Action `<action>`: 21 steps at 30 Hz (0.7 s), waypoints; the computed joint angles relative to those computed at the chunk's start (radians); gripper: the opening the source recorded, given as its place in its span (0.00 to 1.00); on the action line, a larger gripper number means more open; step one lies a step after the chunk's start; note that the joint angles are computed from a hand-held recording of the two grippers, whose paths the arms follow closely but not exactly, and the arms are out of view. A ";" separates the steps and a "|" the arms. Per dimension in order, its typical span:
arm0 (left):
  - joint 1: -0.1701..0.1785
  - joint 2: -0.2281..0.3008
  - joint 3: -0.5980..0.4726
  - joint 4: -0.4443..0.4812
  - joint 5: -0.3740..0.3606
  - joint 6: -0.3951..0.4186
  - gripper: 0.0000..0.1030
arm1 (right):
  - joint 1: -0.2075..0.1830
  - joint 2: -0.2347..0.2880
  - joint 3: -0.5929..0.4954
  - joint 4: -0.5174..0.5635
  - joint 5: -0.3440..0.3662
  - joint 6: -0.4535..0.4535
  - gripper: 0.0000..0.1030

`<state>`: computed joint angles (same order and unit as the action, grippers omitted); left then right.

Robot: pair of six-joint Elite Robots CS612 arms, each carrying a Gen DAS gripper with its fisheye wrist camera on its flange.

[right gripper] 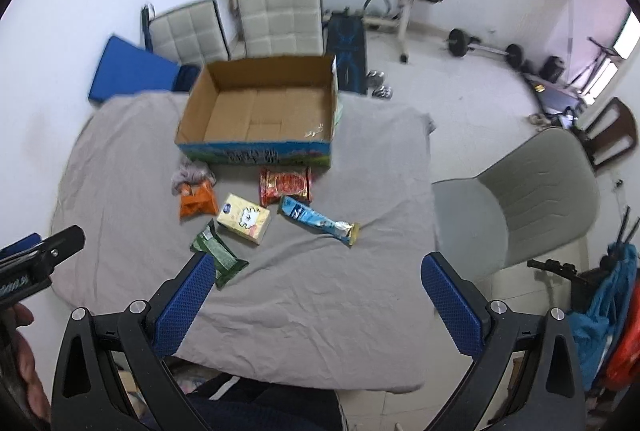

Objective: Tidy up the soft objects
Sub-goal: 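Grasp the green snack bag with the left tool while the right tool grasps the yellow tissue pack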

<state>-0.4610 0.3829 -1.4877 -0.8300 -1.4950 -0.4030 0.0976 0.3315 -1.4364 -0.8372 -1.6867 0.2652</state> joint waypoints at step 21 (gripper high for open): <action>0.086 0.214 0.270 -0.112 -0.503 -0.409 0.68 | 0.035 0.012 0.534 -0.231 0.071 -0.502 1.00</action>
<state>-0.3749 0.5972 -1.2176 -0.9416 -1.9982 -0.8125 0.1329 0.3435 -0.9025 -1.0681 -1.6157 -0.2370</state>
